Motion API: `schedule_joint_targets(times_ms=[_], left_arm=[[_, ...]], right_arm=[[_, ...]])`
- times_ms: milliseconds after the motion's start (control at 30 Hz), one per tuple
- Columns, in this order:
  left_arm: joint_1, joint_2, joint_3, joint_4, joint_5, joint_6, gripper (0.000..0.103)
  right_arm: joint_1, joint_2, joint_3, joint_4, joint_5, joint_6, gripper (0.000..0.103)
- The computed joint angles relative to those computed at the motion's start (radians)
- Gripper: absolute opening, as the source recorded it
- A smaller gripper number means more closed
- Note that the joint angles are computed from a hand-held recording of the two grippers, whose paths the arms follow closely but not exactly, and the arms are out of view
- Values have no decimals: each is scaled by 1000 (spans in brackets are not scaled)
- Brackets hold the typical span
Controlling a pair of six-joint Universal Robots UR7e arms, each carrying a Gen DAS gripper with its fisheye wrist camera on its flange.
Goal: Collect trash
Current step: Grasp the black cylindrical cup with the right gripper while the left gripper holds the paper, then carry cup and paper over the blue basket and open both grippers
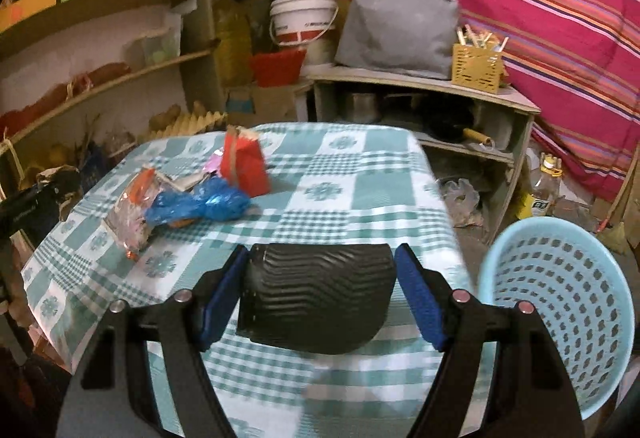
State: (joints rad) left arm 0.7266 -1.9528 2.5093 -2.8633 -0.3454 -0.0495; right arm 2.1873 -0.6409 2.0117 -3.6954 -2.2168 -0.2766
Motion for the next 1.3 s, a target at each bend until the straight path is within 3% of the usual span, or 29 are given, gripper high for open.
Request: schedule_joint_targets(times_ms=[133, 333, 567, 667, 967, 1300], left_arm=[[-28, 85, -5, -15, -5, -28, 44], [-55, 233, -26, -73, -75, -73, 44], [-78, 426, -39, -181, -153, -88, 44], [-83, 518, -52, -223, -191, -97, 44], [-107, 715, -107, -338, -294, -62, 44], [-92, 866, -183, -419, -373, -22, 44]], right_arm=[[-18, -45, 45, -53, 17, -8, 73], [-56, -122, 120, -142, 23, -29, 73], [-117, -206, 212, -239, -35, -69, 73], [-139, -219, 224, -288, -86, -127, 73], [-227, -289, 254, -292, -104, -116, 73], [-245, -293, 270, -301, -127, -105, 73]])
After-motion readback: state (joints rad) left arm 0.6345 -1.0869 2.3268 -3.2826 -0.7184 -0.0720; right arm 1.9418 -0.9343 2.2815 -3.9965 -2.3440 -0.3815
